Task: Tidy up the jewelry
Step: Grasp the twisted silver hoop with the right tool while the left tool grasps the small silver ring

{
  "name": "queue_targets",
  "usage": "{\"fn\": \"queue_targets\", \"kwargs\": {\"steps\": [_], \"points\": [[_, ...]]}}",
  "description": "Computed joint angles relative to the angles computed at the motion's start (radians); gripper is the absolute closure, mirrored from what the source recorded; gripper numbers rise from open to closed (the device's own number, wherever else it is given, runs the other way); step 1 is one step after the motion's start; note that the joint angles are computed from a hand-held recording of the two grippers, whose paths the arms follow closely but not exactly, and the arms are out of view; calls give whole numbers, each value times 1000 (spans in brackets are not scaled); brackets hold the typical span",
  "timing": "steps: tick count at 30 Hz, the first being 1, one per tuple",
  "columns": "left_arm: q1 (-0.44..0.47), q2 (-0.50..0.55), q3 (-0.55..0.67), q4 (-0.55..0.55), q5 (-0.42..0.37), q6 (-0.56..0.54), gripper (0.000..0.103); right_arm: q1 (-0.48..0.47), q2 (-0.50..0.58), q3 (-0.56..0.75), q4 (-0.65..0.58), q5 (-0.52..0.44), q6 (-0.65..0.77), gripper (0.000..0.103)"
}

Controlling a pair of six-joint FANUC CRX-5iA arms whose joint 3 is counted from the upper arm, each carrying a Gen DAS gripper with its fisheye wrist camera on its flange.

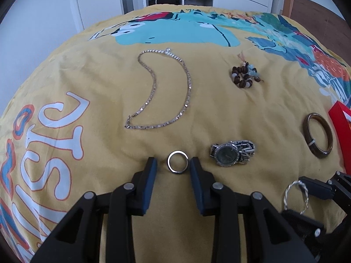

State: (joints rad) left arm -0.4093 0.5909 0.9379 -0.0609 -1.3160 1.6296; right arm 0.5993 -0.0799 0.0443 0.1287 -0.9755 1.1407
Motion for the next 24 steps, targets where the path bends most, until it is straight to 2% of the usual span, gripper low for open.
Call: {"fn": "queue_targets", "kwargs": {"steps": [2,4,14,24], "points": [[1,-6,-10,7,7,-5,83,-6,-4,0,-13,2,3,63],[0,-17,-24,6,14,-11,85,-4,-7,-2,-10,2,3,63],[16,-69,-93,44,45,-6,85,-2,-27,-6,-5,9,-15,64],[12,-124,-108,36,32,-6,85,31,-73,-3,46,-5,-68,64]]}}
